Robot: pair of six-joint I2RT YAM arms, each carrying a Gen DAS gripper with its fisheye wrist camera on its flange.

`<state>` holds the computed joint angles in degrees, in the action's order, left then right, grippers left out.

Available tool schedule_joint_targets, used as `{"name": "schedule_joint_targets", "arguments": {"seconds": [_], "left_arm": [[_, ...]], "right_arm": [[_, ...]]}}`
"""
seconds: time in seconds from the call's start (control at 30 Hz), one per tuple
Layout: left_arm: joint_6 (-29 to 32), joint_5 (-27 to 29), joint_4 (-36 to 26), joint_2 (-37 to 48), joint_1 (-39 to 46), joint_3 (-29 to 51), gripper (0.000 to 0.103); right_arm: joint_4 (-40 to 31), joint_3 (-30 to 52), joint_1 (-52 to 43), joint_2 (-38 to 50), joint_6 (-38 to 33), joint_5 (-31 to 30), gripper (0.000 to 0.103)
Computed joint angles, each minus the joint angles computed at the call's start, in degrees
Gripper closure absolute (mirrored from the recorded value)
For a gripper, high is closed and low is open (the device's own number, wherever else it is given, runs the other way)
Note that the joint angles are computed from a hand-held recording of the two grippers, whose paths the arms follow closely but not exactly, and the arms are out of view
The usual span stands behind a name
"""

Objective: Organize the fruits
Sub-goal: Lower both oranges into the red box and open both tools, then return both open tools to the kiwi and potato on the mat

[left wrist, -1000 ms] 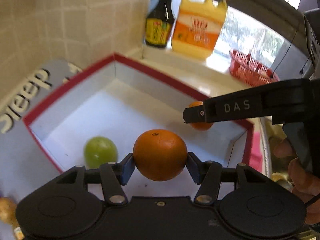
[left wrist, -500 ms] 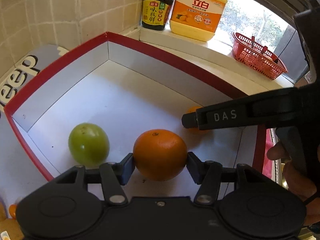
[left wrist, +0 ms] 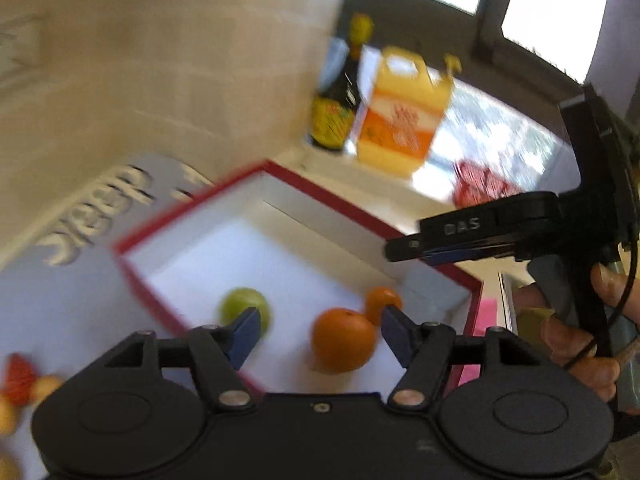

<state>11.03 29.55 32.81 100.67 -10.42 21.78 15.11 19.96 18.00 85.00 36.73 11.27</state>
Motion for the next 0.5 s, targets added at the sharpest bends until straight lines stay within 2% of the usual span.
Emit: {"name": "schedule_joint_targets", "arguments": {"seconds": [0.13,0.27,0.37,0.5], "left_arm": [[2.77,4.62,-5.7,-16.27,13.81,-8.02,0.024],[9.62,13.75,-20.97,-31.72,36.55,-9.02,0.023],[15.18,20.45,-31.05,-35.98,53.25,-4.94,0.023],[19.5,26.55,-37.12,-35.17,68.56,0.81,0.023]], "right_arm": [[-7.72,1.3,7.64,-9.11,1.61,4.69,0.049],[-12.44,5.3,15.81,-11.62,2.21,8.56,0.048],[-14.01,9.88,20.94,-9.75,1.62,10.48,0.046],[-14.03,16.59,26.39,-3.88,0.69,10.97,0.046]]}}
